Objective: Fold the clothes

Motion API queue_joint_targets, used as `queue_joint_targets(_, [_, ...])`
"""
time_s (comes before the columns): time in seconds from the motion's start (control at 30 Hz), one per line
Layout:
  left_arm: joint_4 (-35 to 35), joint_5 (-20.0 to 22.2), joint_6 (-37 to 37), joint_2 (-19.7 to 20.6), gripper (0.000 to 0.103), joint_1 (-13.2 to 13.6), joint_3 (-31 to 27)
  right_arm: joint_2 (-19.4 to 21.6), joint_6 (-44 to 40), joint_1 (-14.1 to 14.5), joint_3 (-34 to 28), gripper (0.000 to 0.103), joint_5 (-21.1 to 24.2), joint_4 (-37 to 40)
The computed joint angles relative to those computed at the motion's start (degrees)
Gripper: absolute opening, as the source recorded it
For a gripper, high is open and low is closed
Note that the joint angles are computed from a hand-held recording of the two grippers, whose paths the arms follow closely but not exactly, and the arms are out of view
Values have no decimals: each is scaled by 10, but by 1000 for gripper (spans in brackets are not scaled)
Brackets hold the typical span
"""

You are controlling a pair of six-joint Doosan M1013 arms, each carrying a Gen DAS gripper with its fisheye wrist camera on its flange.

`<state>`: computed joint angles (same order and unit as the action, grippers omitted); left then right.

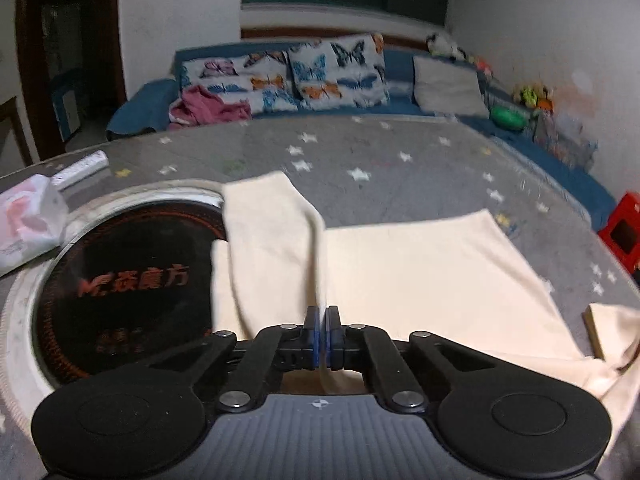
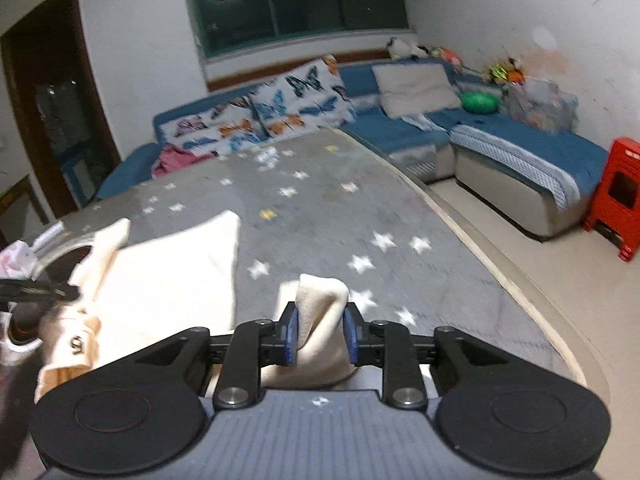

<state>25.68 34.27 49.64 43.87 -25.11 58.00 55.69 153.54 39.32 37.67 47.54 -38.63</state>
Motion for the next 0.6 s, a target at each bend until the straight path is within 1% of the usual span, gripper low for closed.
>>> queue_joint_targets(0.1, [41,-25,-60,-28,3,0,41,-3,11,1,11,36,5,-10])
queue_joint_targets(0.2, [94,-47,-138,-60,3,-1,90,-4,17,2,15,38,7,-18])
queue_joint_targets(0.27, [126,-58,-187,-81,3,-2,122,-4,17,2,15,43,6,-17])
queue_joint_targets(0.37, [147,-61,-234,-107,2,-3,164,-4,17,2,16,45,8,-18])
queue_joint_targets(0.47, [184,-52,-281,-128,2,-10,200,-7,23,3,22,48,8,-19])
queue_joint_targets(0.5, [182,-51,-283,-134,2,-11,209,-8,27,3,25,51,7,-23])
queue_joint_targets(0.6, [166,-40,-276,-143,2,-13,228,-13,37,5,34,53,7,-32])
